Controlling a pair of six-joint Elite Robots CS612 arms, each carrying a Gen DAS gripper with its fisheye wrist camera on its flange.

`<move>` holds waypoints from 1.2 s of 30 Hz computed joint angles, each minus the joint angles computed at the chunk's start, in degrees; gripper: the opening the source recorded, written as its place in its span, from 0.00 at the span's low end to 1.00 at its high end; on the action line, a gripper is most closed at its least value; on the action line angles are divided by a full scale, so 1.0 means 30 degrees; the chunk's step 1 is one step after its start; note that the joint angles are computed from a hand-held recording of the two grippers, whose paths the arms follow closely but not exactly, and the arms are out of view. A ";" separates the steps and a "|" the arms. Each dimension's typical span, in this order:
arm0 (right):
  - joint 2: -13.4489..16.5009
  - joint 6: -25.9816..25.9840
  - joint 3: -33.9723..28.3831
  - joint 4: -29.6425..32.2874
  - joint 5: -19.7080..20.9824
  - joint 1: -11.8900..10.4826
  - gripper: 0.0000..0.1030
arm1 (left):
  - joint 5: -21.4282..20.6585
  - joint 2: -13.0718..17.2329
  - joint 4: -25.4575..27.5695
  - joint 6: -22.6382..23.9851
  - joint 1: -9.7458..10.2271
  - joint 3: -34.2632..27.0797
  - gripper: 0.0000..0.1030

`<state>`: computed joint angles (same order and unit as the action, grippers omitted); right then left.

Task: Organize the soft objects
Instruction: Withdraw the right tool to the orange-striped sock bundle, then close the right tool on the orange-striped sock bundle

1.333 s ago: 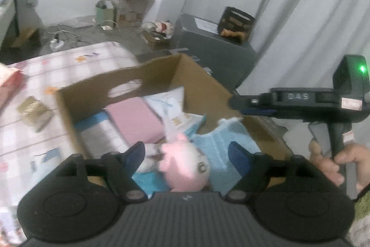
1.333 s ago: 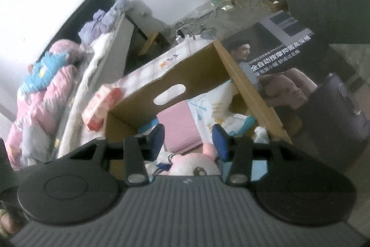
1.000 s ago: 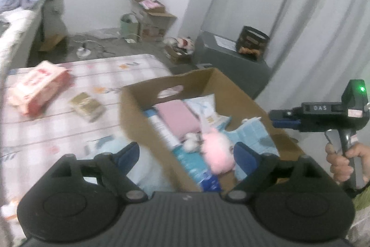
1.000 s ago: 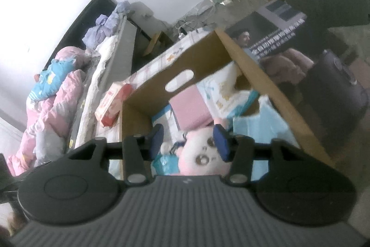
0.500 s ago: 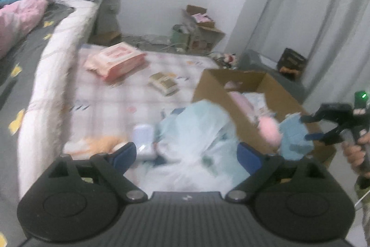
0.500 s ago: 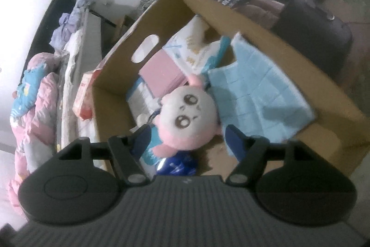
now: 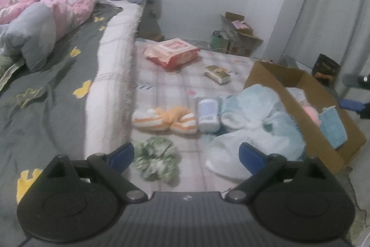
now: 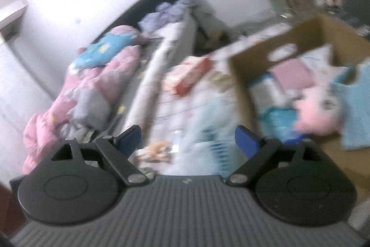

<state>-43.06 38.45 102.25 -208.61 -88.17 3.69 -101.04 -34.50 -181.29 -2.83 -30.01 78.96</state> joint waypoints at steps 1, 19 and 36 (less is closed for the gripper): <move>0.0183 -0.0333 -0.0401 0.0170 0.0255 0.0159 0.86 | 0.0126 0.0034 -0.0141 0.0117 0.0033 0.0087 0.95; 0.4253 -1.0554 -1.2738 1.7012 0.4963 0.0945 0.84 | -0.0721 0.2982 0.1608 0.0672 0.0176 -0.4512 0.83; 1.0092 -1.4089 -2.2748 2.7767 0.7929 0.0326 0.65 | -0.1667 0.5503 0.8114 -0.0207 0.0321 -0.9721 0.64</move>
